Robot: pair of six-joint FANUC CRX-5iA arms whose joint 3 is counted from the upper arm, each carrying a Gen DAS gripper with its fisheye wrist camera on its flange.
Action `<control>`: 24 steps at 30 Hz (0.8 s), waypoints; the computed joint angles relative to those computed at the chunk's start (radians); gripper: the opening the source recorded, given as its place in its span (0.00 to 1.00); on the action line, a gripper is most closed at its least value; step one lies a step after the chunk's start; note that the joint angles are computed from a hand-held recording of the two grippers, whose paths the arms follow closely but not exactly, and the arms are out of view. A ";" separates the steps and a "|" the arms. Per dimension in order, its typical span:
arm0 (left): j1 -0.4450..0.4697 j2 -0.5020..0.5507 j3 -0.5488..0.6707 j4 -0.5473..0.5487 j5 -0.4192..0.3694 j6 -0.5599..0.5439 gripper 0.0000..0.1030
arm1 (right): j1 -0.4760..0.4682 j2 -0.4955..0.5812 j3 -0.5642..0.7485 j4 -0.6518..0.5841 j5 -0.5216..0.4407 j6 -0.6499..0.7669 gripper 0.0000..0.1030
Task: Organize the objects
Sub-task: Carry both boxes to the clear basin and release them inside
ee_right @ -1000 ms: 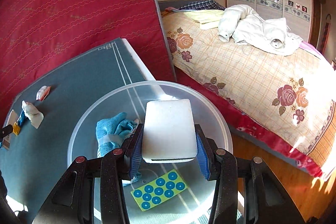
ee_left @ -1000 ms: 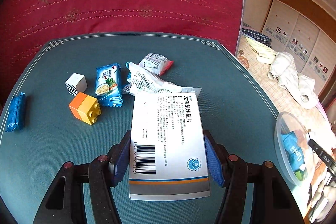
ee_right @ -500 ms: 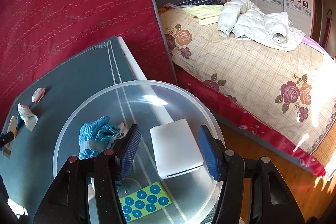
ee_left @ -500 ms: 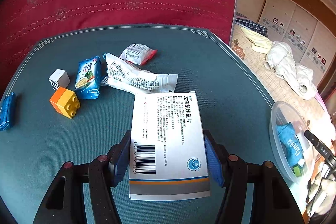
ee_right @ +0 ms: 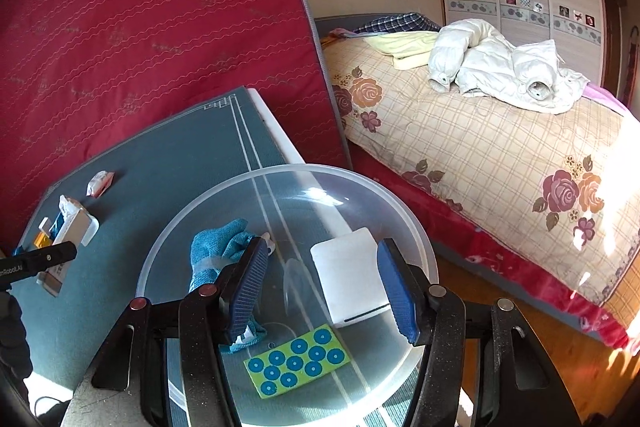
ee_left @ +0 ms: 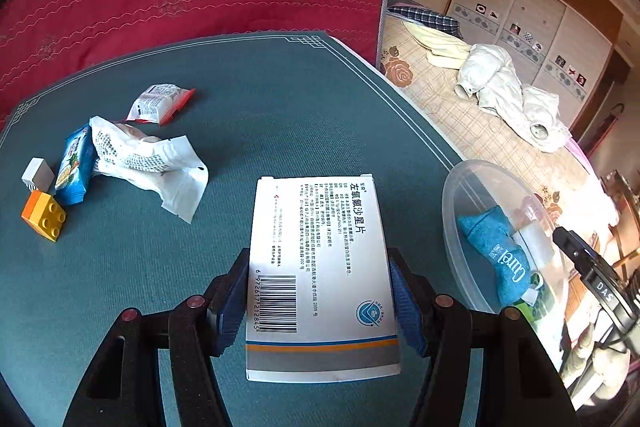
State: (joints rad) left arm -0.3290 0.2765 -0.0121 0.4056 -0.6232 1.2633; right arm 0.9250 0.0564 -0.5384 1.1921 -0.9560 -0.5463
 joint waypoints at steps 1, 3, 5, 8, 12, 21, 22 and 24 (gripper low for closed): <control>-0.008 0.006 0.009 0.002 -0.007 -0.005 0.65 | 0.000 -0.004 -0.005 0.004 0.003 -0.007 0.57; -0.028 0.021 0.027 0.016 -0.024 -0.018 0.65 | -0.002 -0.014 -0.017 0.010 0.011 -0.019 0.57; -0.040 0.035 0.039 0.051 -0.042 -0.046 0.65 | -0.004 -0.022 -0.029 0.016 0.017 -0.034 0.57; -0.058 0.052 0.053 0.107 -0.066 -0.086 0.65 | -0.009 -0.033 -0.045 0.025 0.027 -0.053 0.57; -0.087 0.072 0.092 0.102 -0.076 -0.095 0.65 | -0.016 -0.047 -0.066 0.043 0.038 -0.083 0.57; -0.139 0.137 0.200 0.060 -0.086 -0.094 0.65 | -0.037 -0.079 -0.111 0.086 0.068 -0.162 0.57; -0.142 0.144 0.211 0.051 -0.091 -0.088 0.65 | -0.040 -0.083 -0.117 0.090 0.075 -0.169 0.57; -0.144 0.157 0.227 0.047 -0.104 -0.082 0.65 | -0.045 -0.086 -0.124 0.095 0.086 -0.179 0.57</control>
